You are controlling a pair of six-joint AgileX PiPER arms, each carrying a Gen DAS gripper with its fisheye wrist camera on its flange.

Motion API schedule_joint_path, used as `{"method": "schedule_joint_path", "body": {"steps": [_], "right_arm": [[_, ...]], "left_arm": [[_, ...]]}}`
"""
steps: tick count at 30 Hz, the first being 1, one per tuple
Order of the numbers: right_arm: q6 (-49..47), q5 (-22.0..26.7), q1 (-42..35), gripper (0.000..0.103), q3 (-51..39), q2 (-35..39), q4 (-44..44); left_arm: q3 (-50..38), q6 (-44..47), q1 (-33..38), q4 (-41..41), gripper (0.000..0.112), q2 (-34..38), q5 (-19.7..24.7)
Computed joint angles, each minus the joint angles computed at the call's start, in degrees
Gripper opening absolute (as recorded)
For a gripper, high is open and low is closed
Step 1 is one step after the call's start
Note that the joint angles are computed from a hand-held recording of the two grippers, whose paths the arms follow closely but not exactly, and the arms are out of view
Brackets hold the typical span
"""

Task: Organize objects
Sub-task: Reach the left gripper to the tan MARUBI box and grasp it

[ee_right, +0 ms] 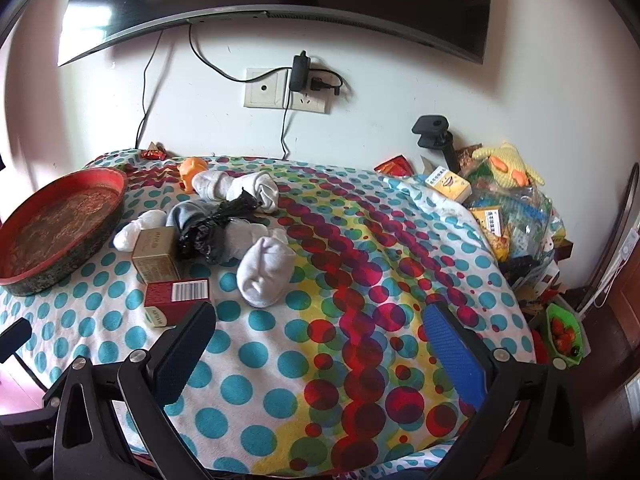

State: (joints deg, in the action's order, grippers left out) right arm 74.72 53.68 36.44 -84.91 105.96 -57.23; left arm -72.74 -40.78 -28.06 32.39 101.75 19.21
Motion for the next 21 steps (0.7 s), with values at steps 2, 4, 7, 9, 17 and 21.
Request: {"method": "schedule_joint_path", "body": {"steps": [2, 4, 7, 9, 17, 21], "right_arm": [[0.2, -0.8, -0.6, 0.103, 0.5, -0.1, -0.1], [0.8, -1.6, -1.3, 0.103, 1.2, -0.3, -0.6], [1.7, -2.8, -2.2, 0.103, 2.3, -0.6, -0.8], [2.3, -4.4, -3.2, 0.103, 3.4, -1.1, -0.1], [4.5, -8.0, -5.6, 0.103, 6.4, -1.7, -0.8], [6.1, -10.7, -7.0, 0.103, 8.8, -2.5, -0.6]], "left_arm": [[-1.8, 1.5, 0.3, -1.7, 0.086, 1.4, 0.4], [-3.7, 3.2, 0.5, -3.6, 0.086, 2.7, 1.1], [-6.1, 4.0, 1.0, -4.8, 0.086, 4.1, 1.2], [-8.1, 4.3, 1.3, -5.6, 0.086, 5.0, 1.2], [-22.6, 9.3, 0.2, -10.0, 0.086, 11.5, 8.0], [-32.8, 11.9, -0.7, -11.2, 0.086, 17.9, 14.4]]}}
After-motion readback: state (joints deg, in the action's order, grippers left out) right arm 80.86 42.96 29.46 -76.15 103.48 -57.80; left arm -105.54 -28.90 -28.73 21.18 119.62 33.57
